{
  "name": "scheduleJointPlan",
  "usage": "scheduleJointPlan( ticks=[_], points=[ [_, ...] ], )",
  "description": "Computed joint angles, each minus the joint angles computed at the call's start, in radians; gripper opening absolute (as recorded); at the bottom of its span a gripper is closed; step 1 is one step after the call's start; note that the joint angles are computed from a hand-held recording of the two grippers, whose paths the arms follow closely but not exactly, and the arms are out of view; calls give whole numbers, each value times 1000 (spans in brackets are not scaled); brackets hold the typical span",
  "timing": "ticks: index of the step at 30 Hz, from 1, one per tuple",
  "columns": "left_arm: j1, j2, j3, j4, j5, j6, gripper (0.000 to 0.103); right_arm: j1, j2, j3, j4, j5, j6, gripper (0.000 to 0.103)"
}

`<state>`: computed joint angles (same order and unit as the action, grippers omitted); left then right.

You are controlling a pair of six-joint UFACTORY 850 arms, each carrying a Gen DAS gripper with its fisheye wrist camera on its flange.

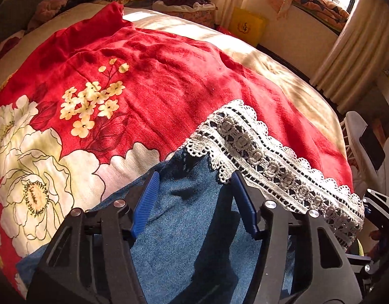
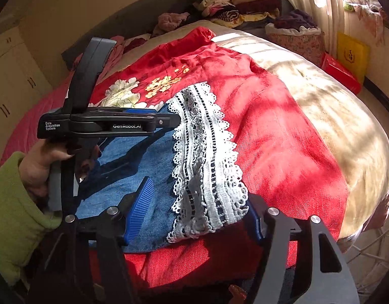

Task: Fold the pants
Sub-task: 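Grasp and lift the lace edge with the right tool while the left tool grasps the denim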

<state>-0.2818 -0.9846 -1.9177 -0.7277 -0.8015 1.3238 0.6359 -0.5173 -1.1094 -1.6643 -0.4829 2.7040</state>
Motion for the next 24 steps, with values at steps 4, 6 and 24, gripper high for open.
scheduleJointPlan(
  ticks=[4,6,24],
  points=[
    [0,-21,-29,0,-20,-5,50,-21,-22,-18,20,54,-22,66],
    [-2,-23,-28,-3,-14,3,50,-27,-28,-18,-23,70,17,65],
    [76,41,35,-192,-57,89,1,15,-28,-83,-290,47,99,28]
  ],
)
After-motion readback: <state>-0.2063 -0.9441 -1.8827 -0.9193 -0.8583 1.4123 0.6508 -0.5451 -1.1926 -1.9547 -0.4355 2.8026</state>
